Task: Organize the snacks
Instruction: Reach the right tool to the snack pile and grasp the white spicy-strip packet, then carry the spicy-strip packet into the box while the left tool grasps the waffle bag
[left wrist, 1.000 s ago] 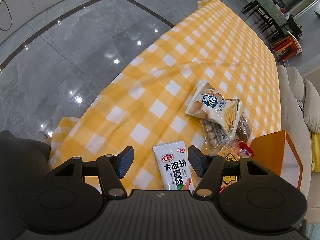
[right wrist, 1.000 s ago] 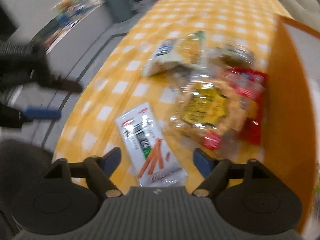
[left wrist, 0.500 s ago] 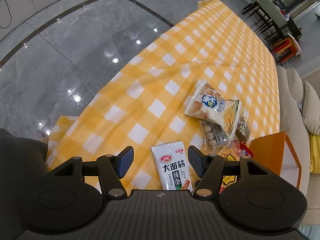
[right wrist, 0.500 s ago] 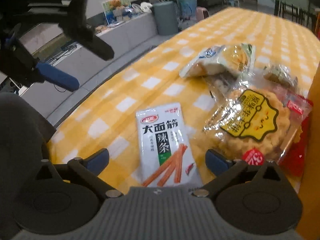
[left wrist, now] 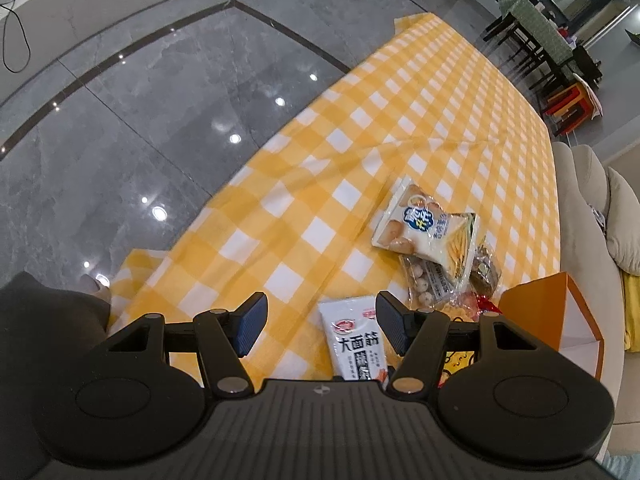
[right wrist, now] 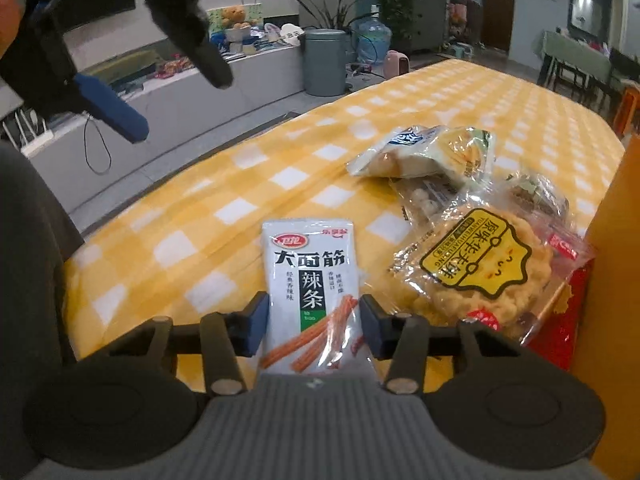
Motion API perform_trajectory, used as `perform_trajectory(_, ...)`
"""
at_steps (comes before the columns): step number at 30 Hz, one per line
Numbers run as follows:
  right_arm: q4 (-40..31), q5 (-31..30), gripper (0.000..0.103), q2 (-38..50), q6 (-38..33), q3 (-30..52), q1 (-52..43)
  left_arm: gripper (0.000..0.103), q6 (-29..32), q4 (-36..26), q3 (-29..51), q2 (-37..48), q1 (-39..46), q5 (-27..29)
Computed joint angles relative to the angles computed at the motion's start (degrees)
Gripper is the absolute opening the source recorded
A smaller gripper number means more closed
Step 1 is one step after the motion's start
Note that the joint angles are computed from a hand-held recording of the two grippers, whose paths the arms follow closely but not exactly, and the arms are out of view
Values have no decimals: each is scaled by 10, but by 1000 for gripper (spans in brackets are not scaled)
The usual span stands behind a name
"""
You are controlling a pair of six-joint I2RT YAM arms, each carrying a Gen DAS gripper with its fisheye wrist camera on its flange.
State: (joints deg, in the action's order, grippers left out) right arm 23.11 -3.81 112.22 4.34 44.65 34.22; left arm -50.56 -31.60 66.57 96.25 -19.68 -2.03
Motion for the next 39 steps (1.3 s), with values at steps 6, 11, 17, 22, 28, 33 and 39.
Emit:
perform_trajectory(6, 7, 6, 47, -53, 28, -19, -3, 73, 9, -16, 3, -22, 1, -28)
perform_trajectory(11, -11, -6, 47, -155, 77, -41, -39, 73, 42, 4, 1, -35, -17, -42)
perform_trajectory(17, -71, -39, 47, -289, 87, -53, -126, 76, 100, 63, 11, -5, -57, -15)
perform_trajectory(22, -87, -65, 47, -339, 68, -69, -200, 85, 154, 145, 34, 66, -92, 45)
perform_trajectory(28, -74, -108, 47, -338, 95, -80, -260, 86, 252, 171, 96, 172, -140, 16)
perform_trajectory(33, -74, -141, 47, -332, 108, -77, -290, 86, 302, 178, 109, 215, -152, 12)
perform_trajectory(39, -77, -158, 47, -327, 125, -79, -303, 98, 336, 148, 159, 274, -162, -17)
